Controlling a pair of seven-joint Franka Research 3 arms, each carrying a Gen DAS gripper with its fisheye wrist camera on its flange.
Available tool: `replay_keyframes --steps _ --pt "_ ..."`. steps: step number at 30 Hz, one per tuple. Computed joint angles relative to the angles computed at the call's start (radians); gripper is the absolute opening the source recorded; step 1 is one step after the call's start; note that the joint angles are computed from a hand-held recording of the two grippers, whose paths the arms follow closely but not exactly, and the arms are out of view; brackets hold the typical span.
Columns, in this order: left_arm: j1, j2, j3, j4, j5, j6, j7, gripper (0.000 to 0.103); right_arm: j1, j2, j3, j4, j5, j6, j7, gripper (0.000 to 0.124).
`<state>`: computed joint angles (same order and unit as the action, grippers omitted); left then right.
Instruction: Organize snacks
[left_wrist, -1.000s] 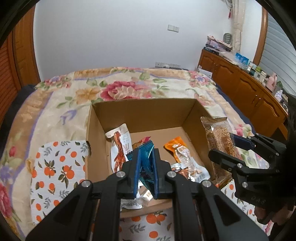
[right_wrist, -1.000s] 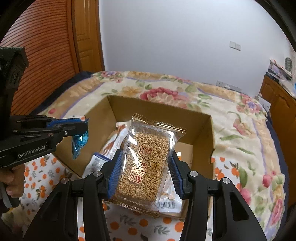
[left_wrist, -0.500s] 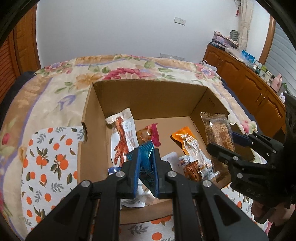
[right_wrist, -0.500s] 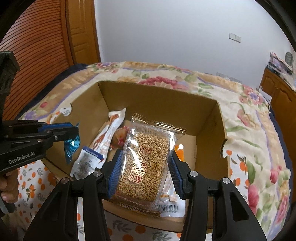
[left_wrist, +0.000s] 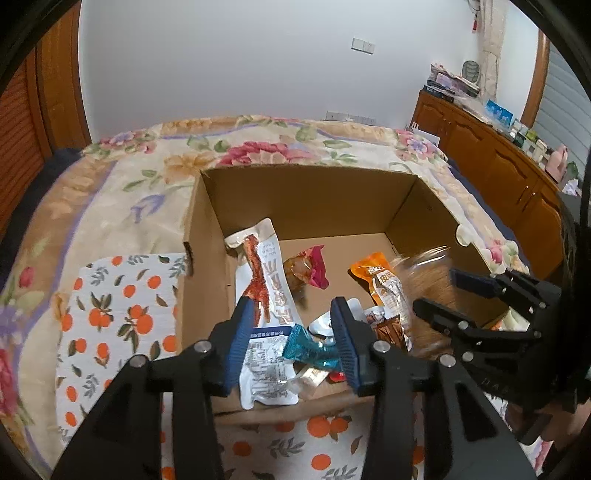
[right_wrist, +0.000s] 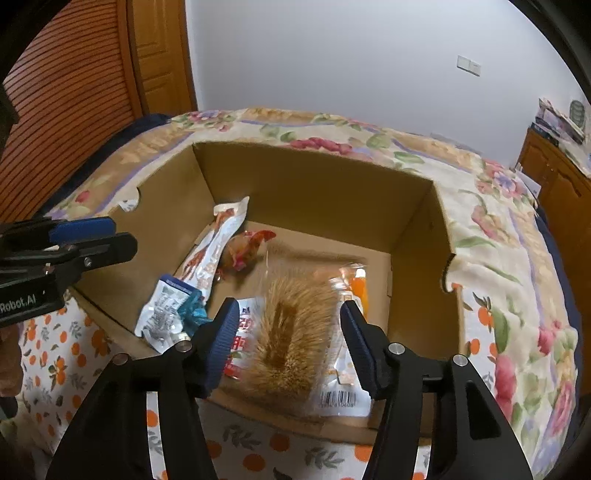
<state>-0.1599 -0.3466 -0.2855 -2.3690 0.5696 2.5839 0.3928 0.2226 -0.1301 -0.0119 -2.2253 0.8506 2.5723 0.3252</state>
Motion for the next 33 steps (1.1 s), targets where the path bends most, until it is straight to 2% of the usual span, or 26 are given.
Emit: replay_keyframes --steps 2,5,8,13,21,22,23,24,25,26,30,33 --pt "-0.009 -0.033 -0.006 -0.009 -0.006 -0.020 -0.004 0.045 -0.004 -0.024 -0.005 -0.006 -0.001 -0.018 0.002 0.066" --pt "-0.022 -0.078 -0.013 -0.019 -0.023 -0.047 -0.005 0.047 -0.004 -0.082 -0.016 -0.030 -0.001 -0.031 -0.005 0.067" --pt "-0.034 -0.126 -0.031 -0.018 -0.030 -0.094 -0.009 0.047 -0.007 -0.150 -0.037 -0.051 -0.005 -0.078 0.010 0.067" --pt "-0.065 -0.196 -0.060 0.008 -0.041 -0.201 0.008 0.048 -0.016 -0.284 -0.078 -0.096 -0.018 -0.157 0.028 0.068" --pt "-0.120 -0.271 -0.122 0.096 -0.056 -0.378 0.020 0.051 -0.048 -0.494 -0.142 -0.148 -0.059 -0.278 0.079 0.079" --pt "-0.127 -0.275 -0.129 0.108 -0.057 -0.395 0.020 0.056 -0.054 -0.518 -0.150 -0.153 -0.066 -0.291 0.085 0.084" --pt "-0.133 -0.283 -0.140 0.121 -0.056 -0.414 0.014 0.066 -0.060 -0.541 -0.157 -0.157 -0.072 -0.303 0.092 0.087" --pt "-0.136 -0.289 -0.149 0.129 -0.050 -0.426 0.006 0.072 -0.067 -0.564 -0.165 -0.161 -0.078 -0.316 0.098 0.087" --pt "-0.137 -0.296 -0.160 0.136 -0.042 -0.438 -0.004 0.083 -0.070 -0.577 -0.171 -0.161 -0.083 -0.324 0.102 0.088" --pt "-0.138 -0.299 -0.174 0.148 -0.031 -0.453 -0.011 0.088 -0.076 -0.595 -0.177 -0.163 -0.089 -0.334 0.107 0.089" --pt "-0.152 -0.298 -0.212 0.195 -0.007 -0.512 -0.029 0.092 -0.094 -0.653 -0.207 -0.170 -0.104 -0.379 0.121 0.103" --pt "-0.164 -0.302 -0.232 0.210 0.006 -0.539 -0.052 0.094 -0.110 -0.688 -0.228 -0.173 -0.114 -0.416 0.126 0.103"
